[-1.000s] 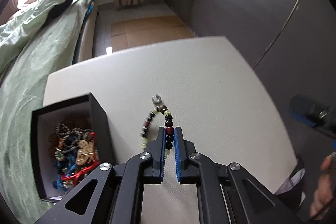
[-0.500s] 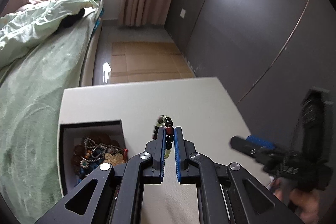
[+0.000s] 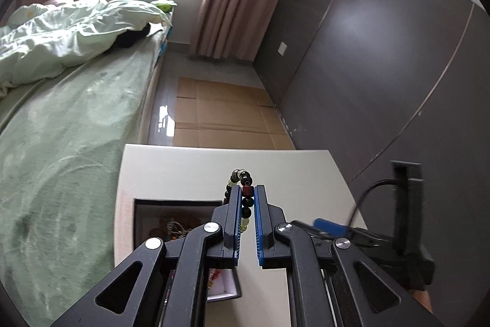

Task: Organize jewelry
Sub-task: 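Carry the bead bracelet toward the box with the left gripper while the right grasps the silver ring, then release the bead bracelet into the box with the left gripper while the right drops the ring in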

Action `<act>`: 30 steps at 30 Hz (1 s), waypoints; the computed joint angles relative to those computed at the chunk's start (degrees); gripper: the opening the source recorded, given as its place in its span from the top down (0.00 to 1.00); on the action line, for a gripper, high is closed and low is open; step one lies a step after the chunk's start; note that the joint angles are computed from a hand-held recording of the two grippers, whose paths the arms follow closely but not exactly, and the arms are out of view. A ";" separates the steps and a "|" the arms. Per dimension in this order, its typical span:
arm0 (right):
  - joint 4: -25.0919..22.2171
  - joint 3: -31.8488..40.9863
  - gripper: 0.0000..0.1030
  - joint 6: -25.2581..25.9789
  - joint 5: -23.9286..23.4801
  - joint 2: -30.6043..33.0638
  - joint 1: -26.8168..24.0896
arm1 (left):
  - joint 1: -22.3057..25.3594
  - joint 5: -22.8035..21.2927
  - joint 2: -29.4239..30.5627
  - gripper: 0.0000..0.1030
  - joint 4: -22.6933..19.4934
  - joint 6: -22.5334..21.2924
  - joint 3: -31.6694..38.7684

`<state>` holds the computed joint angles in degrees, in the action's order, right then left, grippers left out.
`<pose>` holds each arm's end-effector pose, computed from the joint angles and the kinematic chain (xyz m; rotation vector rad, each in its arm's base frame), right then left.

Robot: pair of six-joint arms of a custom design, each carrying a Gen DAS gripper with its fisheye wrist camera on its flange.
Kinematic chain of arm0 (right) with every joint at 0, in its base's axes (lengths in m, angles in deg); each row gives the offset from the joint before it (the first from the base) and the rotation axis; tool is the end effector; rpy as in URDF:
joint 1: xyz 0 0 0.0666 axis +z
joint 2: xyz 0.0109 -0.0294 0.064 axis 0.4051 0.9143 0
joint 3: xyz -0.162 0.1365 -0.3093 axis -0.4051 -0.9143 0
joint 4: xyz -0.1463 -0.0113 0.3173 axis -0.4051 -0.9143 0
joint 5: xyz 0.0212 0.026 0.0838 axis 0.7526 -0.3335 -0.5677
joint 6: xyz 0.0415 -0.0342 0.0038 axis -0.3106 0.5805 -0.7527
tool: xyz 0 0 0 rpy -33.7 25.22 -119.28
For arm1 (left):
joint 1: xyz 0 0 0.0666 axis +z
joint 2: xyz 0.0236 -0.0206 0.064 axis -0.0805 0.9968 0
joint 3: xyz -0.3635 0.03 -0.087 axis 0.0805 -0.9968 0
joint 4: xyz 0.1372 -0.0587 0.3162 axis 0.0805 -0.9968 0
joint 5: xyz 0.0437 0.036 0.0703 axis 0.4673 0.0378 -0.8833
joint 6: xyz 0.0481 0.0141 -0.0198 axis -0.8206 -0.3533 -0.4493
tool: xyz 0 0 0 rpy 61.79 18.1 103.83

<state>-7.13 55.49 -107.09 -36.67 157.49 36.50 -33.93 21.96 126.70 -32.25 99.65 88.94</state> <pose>0.4793 0.1147 0.4668 0.2278 2.5560 0.5549 0.4745 -0.2707 0.5669 0.2128 2.3567 -0.5499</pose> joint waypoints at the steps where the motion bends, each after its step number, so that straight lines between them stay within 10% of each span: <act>1: -0.74 1.42 0.41 0.71 0.22 1.32 0.56 | 0.37 0.17 -0.06 0.93 0.16 0.07 -0.21; 7: -5.72 8.80 0.68 4.59 1.77 8.14 2.16 | 2.42 1.70 0.00 0.93 0.02 -0.15 -1.02; 30: -17.71 21.87 0.86 11.30 14.96 17.05 5.61 | 4.86 4.00 4.26 0.92 -8.21 0.98 2.85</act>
<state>-24.84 77.35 -95.78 -21.70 174.54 42.11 -29.06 25.96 130.96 -40.45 100.63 91.79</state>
